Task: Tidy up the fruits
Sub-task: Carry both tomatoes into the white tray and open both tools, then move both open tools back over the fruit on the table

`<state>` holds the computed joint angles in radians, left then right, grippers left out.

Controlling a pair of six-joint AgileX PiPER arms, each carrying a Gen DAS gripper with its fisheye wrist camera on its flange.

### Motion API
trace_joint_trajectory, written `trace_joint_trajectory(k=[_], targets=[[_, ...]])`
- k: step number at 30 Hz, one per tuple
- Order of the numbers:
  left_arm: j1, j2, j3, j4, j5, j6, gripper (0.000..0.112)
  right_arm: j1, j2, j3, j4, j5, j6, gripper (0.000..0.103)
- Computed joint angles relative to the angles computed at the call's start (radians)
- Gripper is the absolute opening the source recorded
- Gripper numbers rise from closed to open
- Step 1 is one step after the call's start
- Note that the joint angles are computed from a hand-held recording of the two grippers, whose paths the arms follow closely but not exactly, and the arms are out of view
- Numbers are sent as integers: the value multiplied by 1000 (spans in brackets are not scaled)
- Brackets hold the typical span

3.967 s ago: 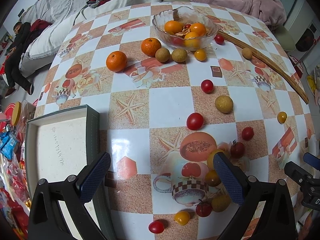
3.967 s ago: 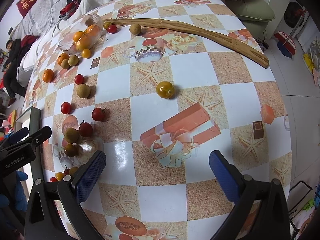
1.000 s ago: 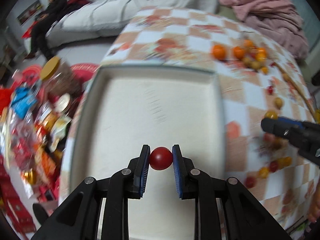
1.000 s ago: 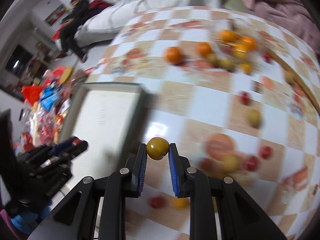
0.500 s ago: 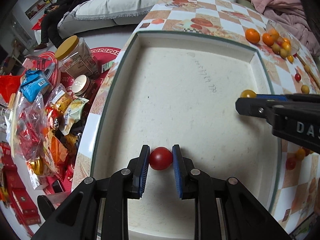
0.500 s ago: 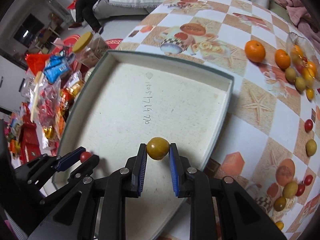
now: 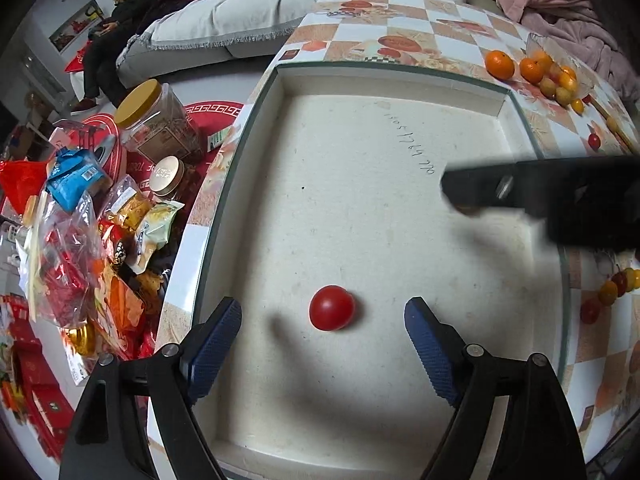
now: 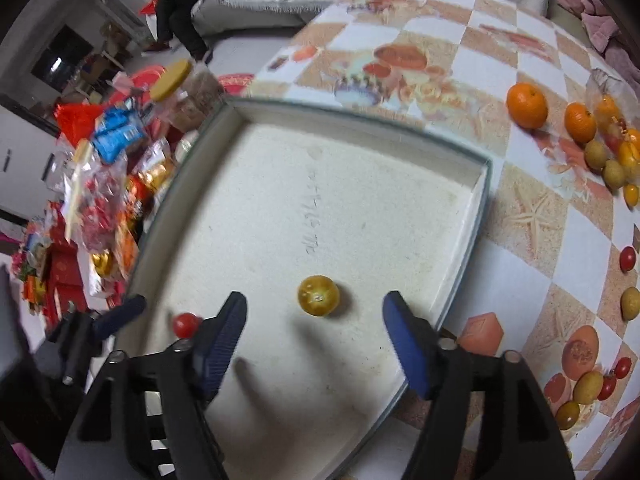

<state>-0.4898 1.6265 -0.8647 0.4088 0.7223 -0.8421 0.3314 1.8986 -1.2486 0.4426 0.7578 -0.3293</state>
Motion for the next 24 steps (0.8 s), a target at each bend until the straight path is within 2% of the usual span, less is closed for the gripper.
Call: trace_joint_trajectory(k=[3,10,17,24], targets=[[-17,0,-34,-3,31,16,85,-51,-71,30,36,4,-29,80],[-95,56,-212,-6,78,70,85,-238,-194,165,-7,-8,-26,80],[-172,244,-518,-80,111,196,85,-494,-219,228,-93,-21,-34,80],[-201,467,-864,-167,195,302,85,-647,-168,202,-166,-67,-67,80]])
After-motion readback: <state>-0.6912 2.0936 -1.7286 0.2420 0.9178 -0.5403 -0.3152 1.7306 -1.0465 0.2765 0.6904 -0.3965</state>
